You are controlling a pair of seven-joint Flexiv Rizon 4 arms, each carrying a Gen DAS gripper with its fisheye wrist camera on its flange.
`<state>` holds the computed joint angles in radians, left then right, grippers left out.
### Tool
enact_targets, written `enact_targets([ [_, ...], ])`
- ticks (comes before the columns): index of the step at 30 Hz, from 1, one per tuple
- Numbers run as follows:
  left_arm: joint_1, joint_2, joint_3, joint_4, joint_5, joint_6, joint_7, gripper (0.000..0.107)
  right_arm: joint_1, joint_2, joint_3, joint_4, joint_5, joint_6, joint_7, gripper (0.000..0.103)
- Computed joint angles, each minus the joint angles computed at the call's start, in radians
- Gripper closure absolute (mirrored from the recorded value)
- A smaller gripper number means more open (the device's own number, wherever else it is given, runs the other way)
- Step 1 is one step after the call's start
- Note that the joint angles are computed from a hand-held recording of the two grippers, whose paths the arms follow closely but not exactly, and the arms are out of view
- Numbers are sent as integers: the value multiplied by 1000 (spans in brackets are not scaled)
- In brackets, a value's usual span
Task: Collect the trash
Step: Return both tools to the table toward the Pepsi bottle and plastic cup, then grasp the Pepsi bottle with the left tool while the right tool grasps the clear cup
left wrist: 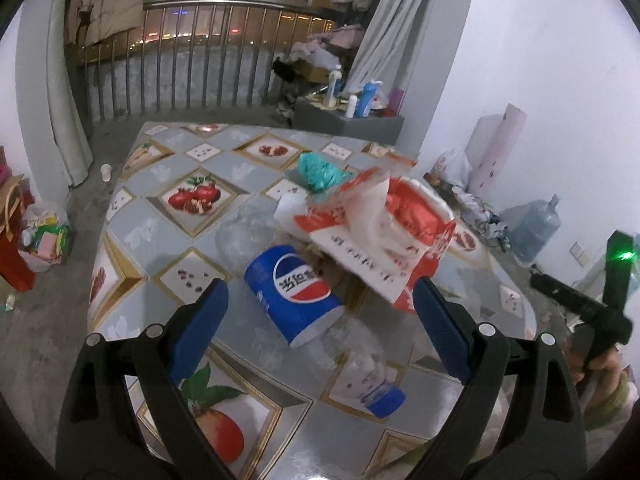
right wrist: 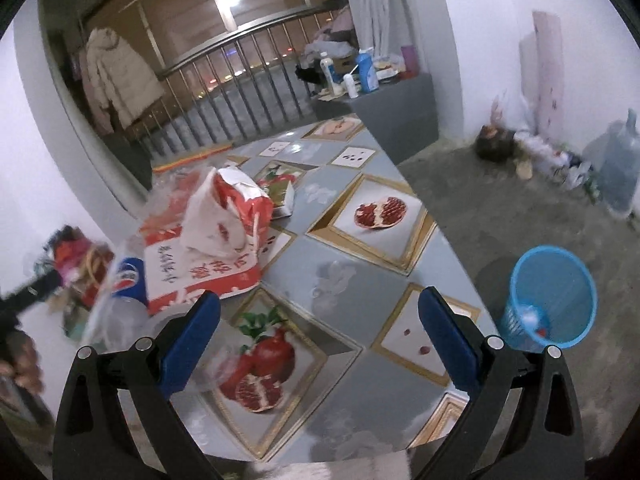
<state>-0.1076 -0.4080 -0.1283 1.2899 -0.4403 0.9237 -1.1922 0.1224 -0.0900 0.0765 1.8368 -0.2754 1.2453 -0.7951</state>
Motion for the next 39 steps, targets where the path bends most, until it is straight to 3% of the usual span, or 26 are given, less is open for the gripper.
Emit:
enact_targets([
  [10, -32, -30, 30, -14, 86, -3, -47, 18, 6, -26, 48, -65, 262, -92, -190, 36],
  [16, -47, -73, 53, -83, 168, -55, -124, 18, 14, -64, 63, -129, 350, -143, -289, 45],
  [23, -41, -129, 47, -160, 170, -115, -176, 18, 19, -108, 78, -188, 420, -176, -378, 52],
  [33, -44, -212, 53, -288, 186, -225, -255, 32, 25, -162, 89, -245, 462, -210, -430, 62],
  [39, -40, -230, 46, -311, 184, -248, -268, 35, 21, -182, 96, -264, 481, -230, -447, 70],
])
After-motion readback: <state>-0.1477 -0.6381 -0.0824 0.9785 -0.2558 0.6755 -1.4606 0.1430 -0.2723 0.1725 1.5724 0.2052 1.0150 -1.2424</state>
